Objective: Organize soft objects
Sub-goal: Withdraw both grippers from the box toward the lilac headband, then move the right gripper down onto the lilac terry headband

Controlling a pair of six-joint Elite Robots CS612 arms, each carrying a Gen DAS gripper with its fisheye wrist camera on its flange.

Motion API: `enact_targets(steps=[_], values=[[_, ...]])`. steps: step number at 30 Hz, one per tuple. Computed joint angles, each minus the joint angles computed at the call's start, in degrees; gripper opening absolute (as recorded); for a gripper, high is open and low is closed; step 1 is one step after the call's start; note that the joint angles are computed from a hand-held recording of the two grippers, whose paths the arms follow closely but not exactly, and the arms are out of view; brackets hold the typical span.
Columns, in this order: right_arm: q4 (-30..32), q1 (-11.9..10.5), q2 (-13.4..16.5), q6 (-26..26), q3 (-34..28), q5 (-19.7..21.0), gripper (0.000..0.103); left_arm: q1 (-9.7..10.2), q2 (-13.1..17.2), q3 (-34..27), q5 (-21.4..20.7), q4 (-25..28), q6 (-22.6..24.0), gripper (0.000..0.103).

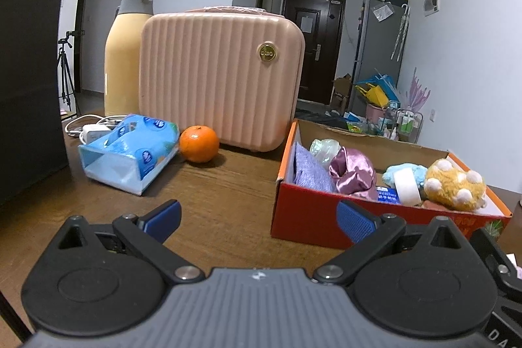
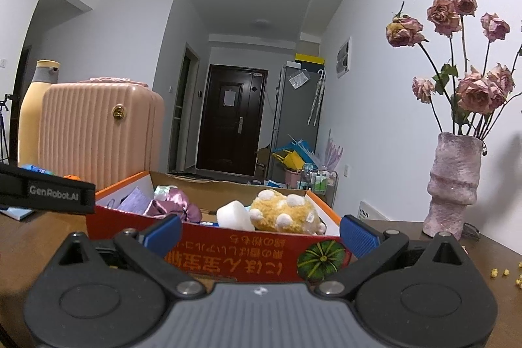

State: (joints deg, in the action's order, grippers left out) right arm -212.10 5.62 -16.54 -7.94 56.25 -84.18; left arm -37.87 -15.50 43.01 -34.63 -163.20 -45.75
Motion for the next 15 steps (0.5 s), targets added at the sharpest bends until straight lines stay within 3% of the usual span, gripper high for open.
enact_targets(steps=[15], values=[[-4.8, -1.6, -4.5, -0.4, 10.4, 1.3, 0.103, -1.87, -4.7, 9.2, 0.0, 0.1, -3.8, 0.103]])
